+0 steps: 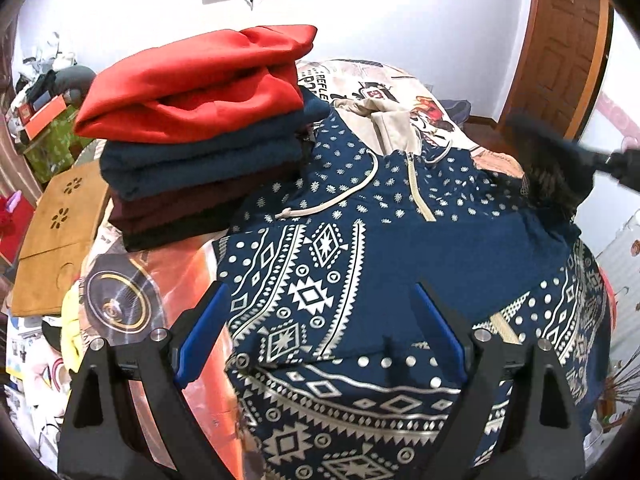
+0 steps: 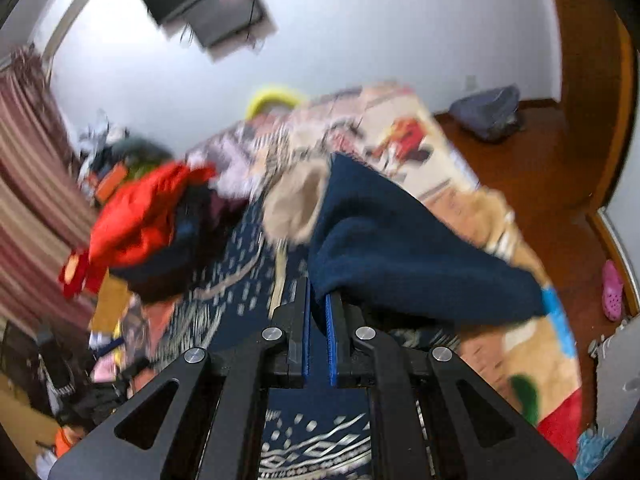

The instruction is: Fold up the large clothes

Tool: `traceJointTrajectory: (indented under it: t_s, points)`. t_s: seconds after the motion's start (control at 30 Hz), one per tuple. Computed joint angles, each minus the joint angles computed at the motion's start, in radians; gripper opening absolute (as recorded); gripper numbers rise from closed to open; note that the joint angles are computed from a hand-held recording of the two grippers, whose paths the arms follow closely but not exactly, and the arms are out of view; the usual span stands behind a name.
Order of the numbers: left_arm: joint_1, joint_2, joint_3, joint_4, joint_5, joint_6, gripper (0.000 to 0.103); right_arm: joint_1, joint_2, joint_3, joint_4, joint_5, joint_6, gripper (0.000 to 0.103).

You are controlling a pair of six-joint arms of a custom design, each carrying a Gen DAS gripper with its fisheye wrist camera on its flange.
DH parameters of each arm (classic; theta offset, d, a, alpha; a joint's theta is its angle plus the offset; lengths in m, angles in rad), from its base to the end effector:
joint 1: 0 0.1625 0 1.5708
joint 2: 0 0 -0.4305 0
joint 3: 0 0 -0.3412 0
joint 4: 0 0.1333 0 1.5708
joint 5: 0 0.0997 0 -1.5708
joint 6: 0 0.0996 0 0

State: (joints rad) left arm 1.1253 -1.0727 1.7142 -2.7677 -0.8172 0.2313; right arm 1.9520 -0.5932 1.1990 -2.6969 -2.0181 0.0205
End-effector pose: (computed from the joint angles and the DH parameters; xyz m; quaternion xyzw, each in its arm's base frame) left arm -0.0776 -0.6301 0.3274 0.2017 0.8770 -0.2913 0.3246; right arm 0.3697 -0.6798 0.1805 0.1129 -0.9372 0.2885 0.1600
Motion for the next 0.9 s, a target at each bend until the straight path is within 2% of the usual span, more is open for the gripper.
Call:
traceJointTrajectory:
  t_s: [0.13,0.3,0.43,0.47,0.57,0.63,0.77,0.9]
  points:
    - [-0.003,-0.012,0.031,-0.021,0.013,0.006,0.091,-0.012,0.013,0.043,0.035,0.024,0.047,0.007]
    - [-0.008,-0.012,0.04,-0.019,0.015,-0.001,0.091,-0.011,0.007,0.058,0.083,0.01,0.08,0.01]
    - [-0.014,0.003,0.037,-0.027,0.018,0.003,0.091,0.001,-0.011,0.053,0.147,0.027,0.046,0.01]
    - [-0.015,0.008,0.033,-0.025,0.016,0.001,0.091,0.003,-0.018,0.056,0.151,0.028,0.034,0.012]
    - [-0.018,0.021,0.024,-0.016,0.006,-0.007,0.091,0.014,-0.048,0.092,0.105,0.006,-0.001,0.032]
    - [-0.022,0.031,0.019,-0.015,0.005,-0.002,0.091,0.017,-0.07,0.121,0.044,-0.01,-0.019,0.049]
    - [-0.035,0.056,0.014,-0.046,0.027,0.032,0.091,0.004,-0.103,0.152,-0.057,-0.036,-0.018,0.056]
    - [-0.038,0.079,-0.003,-0.059,0.029,0.043,0.091,-0.039,-0.126,0.17,-0.117,-0.056,0.047,0.064]
